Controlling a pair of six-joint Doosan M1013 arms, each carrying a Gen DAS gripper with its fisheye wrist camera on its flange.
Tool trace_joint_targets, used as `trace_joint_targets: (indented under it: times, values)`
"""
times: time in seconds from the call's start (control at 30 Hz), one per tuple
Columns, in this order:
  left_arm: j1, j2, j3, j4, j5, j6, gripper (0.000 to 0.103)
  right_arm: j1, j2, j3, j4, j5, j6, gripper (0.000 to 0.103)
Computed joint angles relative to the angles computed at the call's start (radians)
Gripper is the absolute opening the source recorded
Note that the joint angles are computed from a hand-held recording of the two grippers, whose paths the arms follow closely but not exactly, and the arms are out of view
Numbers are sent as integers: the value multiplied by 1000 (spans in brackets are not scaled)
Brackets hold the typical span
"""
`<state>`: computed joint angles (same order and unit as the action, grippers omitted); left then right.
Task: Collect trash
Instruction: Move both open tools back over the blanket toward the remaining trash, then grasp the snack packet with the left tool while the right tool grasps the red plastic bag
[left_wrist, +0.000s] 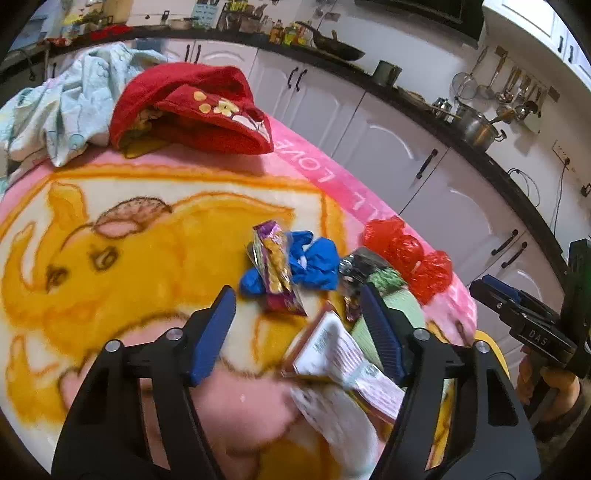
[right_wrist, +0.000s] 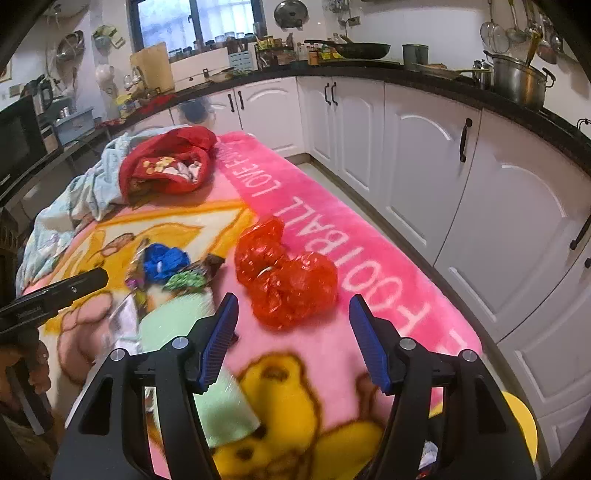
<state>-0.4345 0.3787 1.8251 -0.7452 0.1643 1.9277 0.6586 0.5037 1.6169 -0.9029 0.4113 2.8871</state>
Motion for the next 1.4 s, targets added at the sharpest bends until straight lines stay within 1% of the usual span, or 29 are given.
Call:
trace_joint_targets:
  times: [0.1,0.23,0.27,0.37,0.43,0.57,0.63,0.7,0.77,0.83,0.9,1.0,1.07,1.13,1.23,1.4]
  values:
    - [8,21,-32,76,27,-65,51,-13,20,-22,46,2,-38,60]
    - [14,44,-64,66,54,-50,43,-29,40,-45,138,-10,-107,60]
    - [15,49,-71,86,57,-69,43,-31,44,-49,151,-11,-115,60]
    - [17,62,-86,98,71,-78,41,-38,58,-66,197,-8,-156,60]
    - [18,71,-98,124,83,-97,36,-40,66,-77,224,-5,-185,60]
    - [17,83,-106,155,93,-128,35,-46,82,-95,289,-4,-246,59]
    - [19,88,-112,166,103,-138,31,-49,88,-99,320,-8,-272,52]
    - [19,91,-113,190,105,-159,30,-52,90,-97,356,-23,-309,41]
    - [20,93,-113,190,107,-164,27,-51,91,-96,365,-30,-328,35]
    - [21,93,-112,186,107,-162,25,-45,91,-95,351,-27,-339,30]
    - [22,92,-109,182,105,-161,20,-39,92,-96,334,-20,-340,24]
    - [25,90,-104,148,104,-134,18,-34,92,-95,325,-14,-336,17]
    - [26,85,-96,131,96,-119,17,-32,90,-91,323,-17,-333,13]
    - [25,79,-88,132,84,-119,10,-29,85,-83,315,-21,-322,11]
    - [26,69,-75,99,72,-93,9,-26,76,-70,300,-30,-298,9]
    - [24,47,-50,100,34,-99,8,-19,51,-36,235,-40,-219,9]
